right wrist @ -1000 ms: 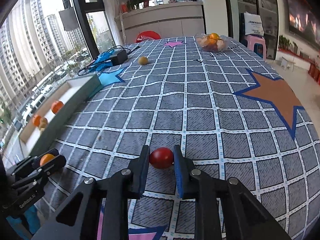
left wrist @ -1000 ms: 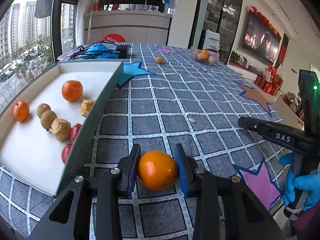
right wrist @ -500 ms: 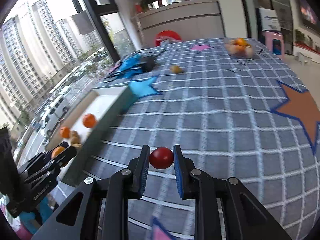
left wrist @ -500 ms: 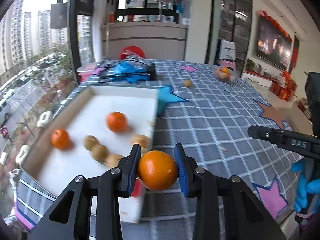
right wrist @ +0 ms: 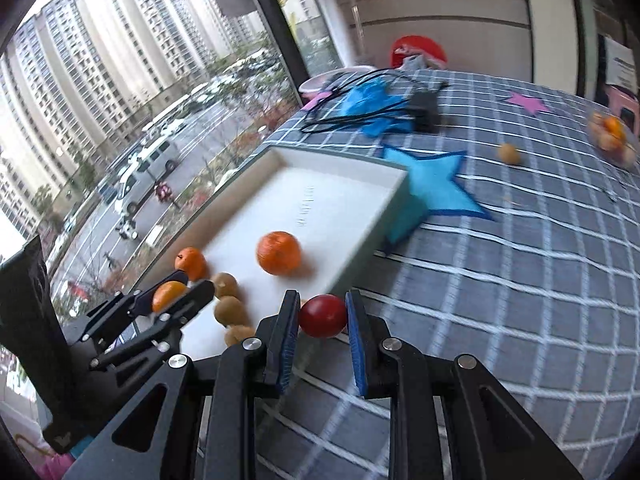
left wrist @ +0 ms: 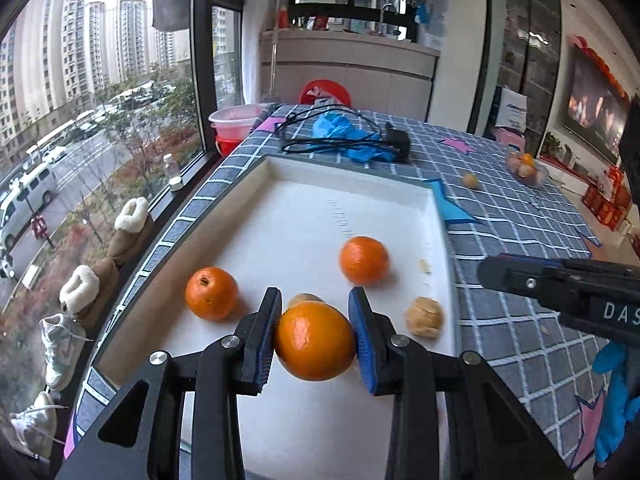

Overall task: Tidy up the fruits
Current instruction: 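Carry the orange over the tray and open the left tool while the right tool drops the tomato there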

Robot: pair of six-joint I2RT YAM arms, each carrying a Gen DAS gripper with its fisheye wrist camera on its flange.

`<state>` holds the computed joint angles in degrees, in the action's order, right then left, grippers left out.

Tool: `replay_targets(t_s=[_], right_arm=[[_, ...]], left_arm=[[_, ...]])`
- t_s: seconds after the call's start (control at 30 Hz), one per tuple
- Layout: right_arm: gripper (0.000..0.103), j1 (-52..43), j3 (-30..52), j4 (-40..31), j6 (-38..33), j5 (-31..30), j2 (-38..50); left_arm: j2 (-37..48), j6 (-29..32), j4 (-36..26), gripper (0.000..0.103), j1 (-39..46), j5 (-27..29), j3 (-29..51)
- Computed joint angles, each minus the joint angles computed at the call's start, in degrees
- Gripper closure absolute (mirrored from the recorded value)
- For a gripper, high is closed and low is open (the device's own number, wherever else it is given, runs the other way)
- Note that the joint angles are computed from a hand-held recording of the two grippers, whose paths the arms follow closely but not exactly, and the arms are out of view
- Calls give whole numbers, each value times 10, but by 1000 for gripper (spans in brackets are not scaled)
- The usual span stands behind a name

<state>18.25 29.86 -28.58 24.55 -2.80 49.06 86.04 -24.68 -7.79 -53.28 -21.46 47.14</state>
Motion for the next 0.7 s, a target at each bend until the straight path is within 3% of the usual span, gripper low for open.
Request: replay_targets(t_s=[0.33,0.4,0.5,0.53,0.57,0.63,0.7], right_arm=[[78,6,60,74,-2,8,175],[78,2,66,81,-6,5,194],[76,-11,69,90,-11,-14,211],[64,-10,67,91,-8,-13,208],[43,-7,68,89,-7,-8,207],[34,5,67,88,-9,1,194],[33,32,77,67,-8,47,186]], left_arm=[[44,6,5,64,36,27,21],[49,9,2,60,38,29,27],[55,9,0,38,43,36,32],[57,9,4,32,45,42,31],[56,10,6,28,45,44,30],[51,11,8,23,43,41,26],[44,12,7,21,39,29,23]])
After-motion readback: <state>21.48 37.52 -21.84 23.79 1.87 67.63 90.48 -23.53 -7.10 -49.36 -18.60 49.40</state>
